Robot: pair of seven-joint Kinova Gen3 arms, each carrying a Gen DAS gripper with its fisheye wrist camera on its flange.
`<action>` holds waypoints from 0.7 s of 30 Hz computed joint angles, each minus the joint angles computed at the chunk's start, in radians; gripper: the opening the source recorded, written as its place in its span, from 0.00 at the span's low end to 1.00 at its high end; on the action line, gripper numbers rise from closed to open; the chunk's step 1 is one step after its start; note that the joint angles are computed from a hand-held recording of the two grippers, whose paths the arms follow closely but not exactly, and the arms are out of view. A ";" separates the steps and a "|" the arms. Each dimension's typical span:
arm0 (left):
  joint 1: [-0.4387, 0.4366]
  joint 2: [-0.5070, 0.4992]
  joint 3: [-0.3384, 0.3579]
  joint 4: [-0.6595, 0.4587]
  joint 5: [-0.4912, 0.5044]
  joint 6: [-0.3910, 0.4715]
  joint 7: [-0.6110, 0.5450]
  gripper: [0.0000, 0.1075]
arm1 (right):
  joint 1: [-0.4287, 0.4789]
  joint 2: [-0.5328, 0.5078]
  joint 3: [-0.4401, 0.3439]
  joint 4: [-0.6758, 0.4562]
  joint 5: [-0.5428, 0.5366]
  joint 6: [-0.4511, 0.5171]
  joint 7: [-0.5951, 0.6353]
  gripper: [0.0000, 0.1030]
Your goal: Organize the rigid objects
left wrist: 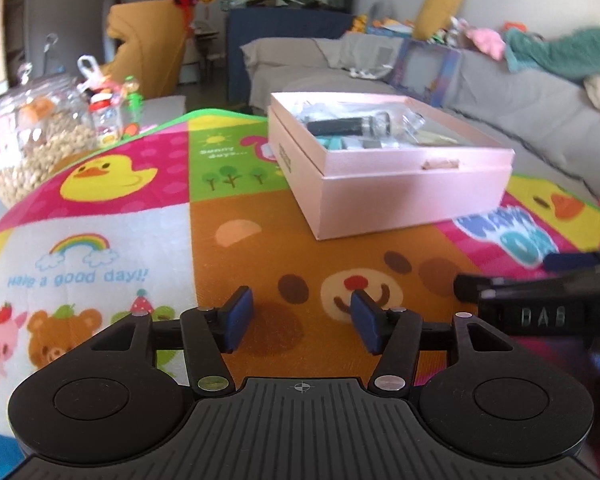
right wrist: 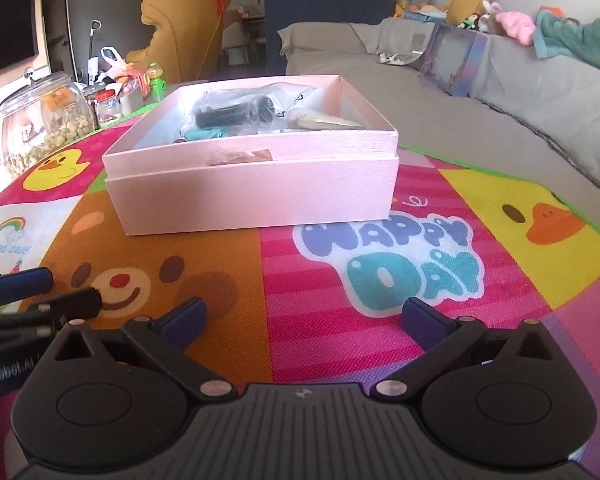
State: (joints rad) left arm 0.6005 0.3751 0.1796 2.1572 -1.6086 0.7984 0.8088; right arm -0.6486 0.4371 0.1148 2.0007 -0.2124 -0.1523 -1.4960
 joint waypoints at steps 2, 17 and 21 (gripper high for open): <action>0.006 0.011 0.001 -0.016 0.021 0.016 -0.016 0.55 | -0.065 0.003 0.061 0.008 -0.036 -0.015 0.013 1.00; 0.041 0.027 -0.024 -0.046 0.076 0.034 -0.089 0.55 | -0.035 0.004 0.025 0.011 -0.066 -0.030 0.042 1.00; 0.051 0.038 -0.033 -0.073 0.113 0.049 -0.121 0.58 | -0.040 0.004 0.029 0.011 -0.071 -0.031 0.046 1.00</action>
State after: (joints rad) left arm 0.6520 0.4128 0.1467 2.0844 -1.4959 0.8473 0.6882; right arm -0.6886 0.4415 0.1441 2.0115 -0.2832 -0.1828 -1.4499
